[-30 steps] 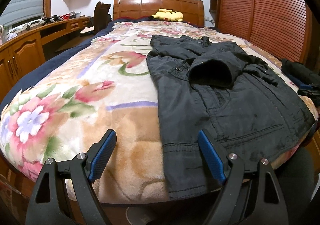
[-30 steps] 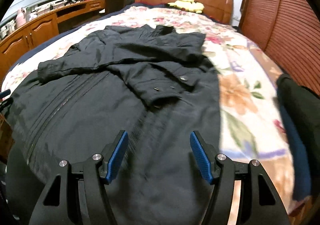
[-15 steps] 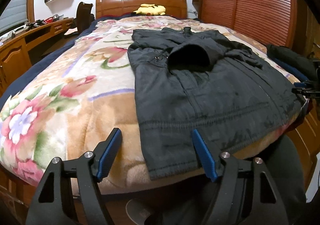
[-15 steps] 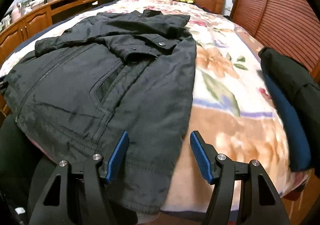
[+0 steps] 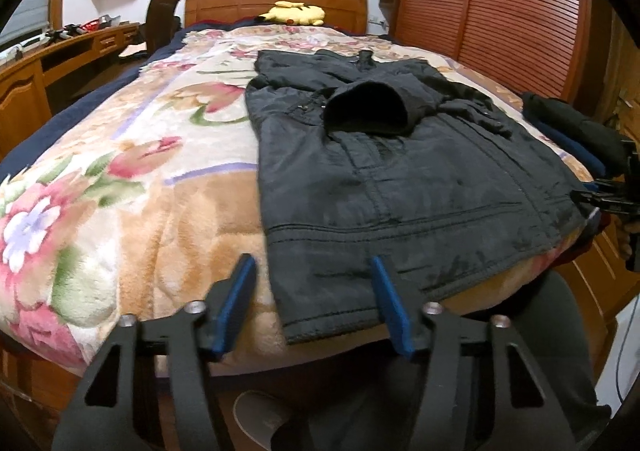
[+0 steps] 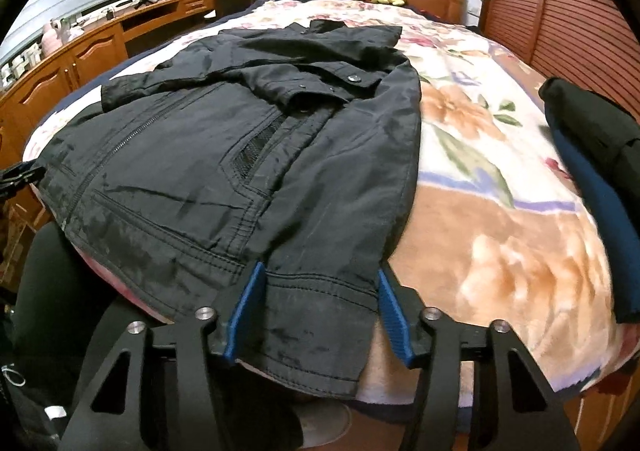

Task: Fold large clothes
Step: 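Grasp the jacket hem with the left tool while the right tool grasps it too, then lift the hem with both tools and carry it over toward the collar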

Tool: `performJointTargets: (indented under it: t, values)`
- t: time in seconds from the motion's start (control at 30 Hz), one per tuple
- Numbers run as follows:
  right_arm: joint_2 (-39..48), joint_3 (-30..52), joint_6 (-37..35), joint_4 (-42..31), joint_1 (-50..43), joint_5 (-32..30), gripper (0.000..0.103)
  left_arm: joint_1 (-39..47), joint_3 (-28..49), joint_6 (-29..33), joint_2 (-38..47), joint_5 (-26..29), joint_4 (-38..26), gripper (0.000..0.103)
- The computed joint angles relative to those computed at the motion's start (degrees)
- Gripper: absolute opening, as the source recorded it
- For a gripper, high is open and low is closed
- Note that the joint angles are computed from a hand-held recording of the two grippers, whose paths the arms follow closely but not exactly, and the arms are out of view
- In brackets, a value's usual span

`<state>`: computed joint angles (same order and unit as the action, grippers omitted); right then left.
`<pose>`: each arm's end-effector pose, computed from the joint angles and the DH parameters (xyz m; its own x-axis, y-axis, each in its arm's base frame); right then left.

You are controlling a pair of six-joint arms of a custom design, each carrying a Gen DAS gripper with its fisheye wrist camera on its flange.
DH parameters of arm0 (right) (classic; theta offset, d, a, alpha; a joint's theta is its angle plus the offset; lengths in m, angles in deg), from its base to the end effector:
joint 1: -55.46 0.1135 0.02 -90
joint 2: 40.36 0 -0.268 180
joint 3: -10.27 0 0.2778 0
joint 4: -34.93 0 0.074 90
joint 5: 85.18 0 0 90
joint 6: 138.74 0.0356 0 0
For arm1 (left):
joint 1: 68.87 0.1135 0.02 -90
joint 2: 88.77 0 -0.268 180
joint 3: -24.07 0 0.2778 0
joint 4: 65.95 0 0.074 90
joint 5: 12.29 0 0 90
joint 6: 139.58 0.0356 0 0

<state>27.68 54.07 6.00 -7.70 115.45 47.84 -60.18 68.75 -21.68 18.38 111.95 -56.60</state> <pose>0.1273 0.1718 0.1560 -0.6730 0.0284 -0.7391 0.0875 0.9953 -0.0414 0.2892 0.0239 0.0405 -0.6011 0.2995 -0.7410 0.5546 0.8239 -0.1169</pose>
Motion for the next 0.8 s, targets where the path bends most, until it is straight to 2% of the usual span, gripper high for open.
performJointTargets:
  t: [0.07,0.1,0.13,0.23,0.43,0.6,0.8]
  values:
    - [0.25,0.17,0.77,-0.4,0.92,1.11,0.038,-0.09,-0.2,0.5,-0.79,0.72,-1.23,0.039]
    - [0.54,0.51,1.78,-1.23,1.77,2.56,0.03,-0.09,-0.32,0.66,-1.24,0.83,-1.56,0.027]
    - [1.07,0.89,2.74,-1.57,2.53,3.53,0.027,-0.05,-0.34,0.75,-2.08,1.08,-2.42,0.018]
    - [2.57,2.75,5.47,-4.05,4.84,6.99,0.023,-0.38,-0.46,2.89,-5.85,1.2,-5.91,0.009]
    - [4.1,9.39,12.21,-15.12,10.36,15.28,0.016,0.69,-1.6,1.71,-16.93,5.5,-10.4,0.007]
    - [5.64,16.44,17.65,-26.69,13.46,20.19,0.01,1.18,-1.68,-3.48,-24.7,7.76,-11.02,0.006]
    - [8.31,24.3,31.52,-44.52,18.66,24.82,0.009,1.04,0.18,-7.78,-31.2,8.73,-12.5,0.006]
